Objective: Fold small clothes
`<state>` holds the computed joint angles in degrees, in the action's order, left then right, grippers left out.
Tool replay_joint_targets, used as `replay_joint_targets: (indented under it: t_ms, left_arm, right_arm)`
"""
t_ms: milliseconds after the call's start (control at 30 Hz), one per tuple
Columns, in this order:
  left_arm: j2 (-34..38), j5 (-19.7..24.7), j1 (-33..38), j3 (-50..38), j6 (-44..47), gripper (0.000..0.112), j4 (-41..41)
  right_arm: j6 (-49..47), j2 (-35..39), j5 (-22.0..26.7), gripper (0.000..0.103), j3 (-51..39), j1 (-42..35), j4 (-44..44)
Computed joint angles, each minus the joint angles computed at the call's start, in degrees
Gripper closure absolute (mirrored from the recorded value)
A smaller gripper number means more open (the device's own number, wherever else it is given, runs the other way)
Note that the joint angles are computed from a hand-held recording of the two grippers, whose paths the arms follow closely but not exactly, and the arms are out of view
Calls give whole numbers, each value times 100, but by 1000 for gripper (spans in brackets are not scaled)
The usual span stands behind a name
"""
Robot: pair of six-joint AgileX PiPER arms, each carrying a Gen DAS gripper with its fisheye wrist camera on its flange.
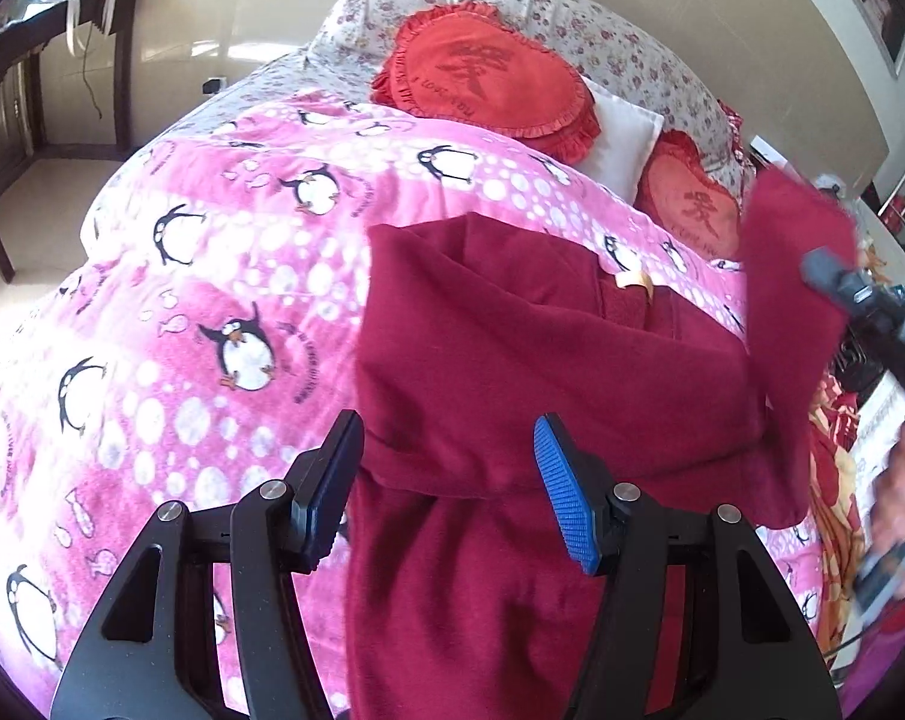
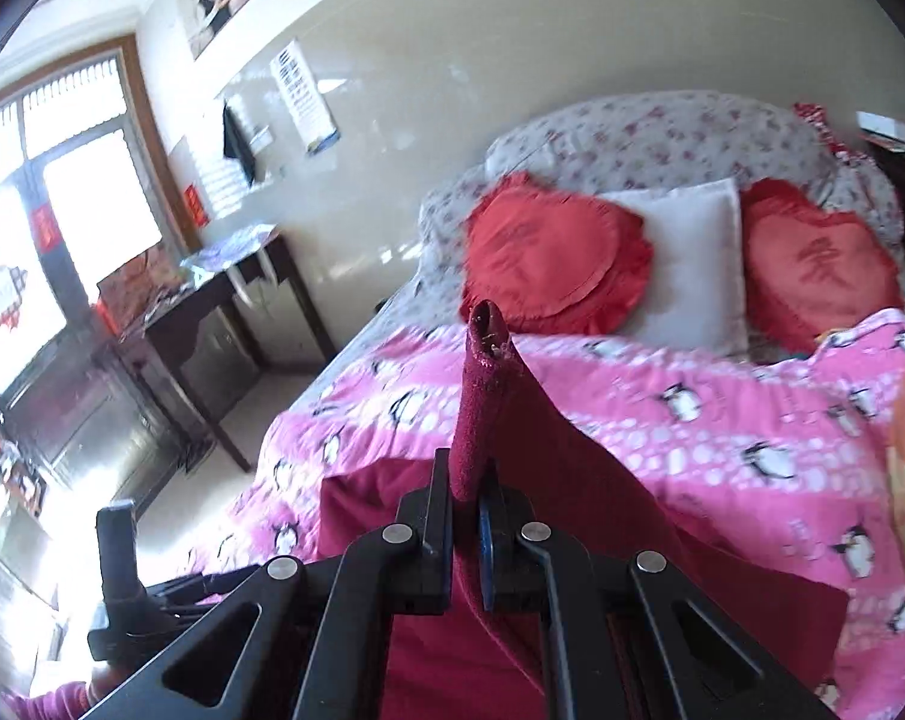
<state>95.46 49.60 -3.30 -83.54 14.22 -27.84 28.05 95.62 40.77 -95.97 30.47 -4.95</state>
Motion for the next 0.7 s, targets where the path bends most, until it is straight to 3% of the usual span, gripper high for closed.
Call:
replay_joint_targets:
  t_ms: [133,267,333,400,467,700]
  left_arm:
    - [110,120,200,-48,83,53,-172]
    - [151,126,236,-2,211,53,-308]
    - [170,88,182,7,313,53,-364]
    - [218,63,67,-33,366,53,-398]
    - [289,36,-71,-98,404,53,-438]
    - [717,82,-594,-433,-98,53,-28]
  right_arm:
    - [-338,1135,-133,97,-287,301,406]
    - [-957,1936,478,92,-585,66,1678]
    - [-1199,1708,252,66,-199,-74,2053]
    - [-1227,1275,17,57,246,-137,2108]
    - [-1356,732,-202,56,764,-285,2221]
    - [-1212,-658,-269,56,2059,-800,2247]
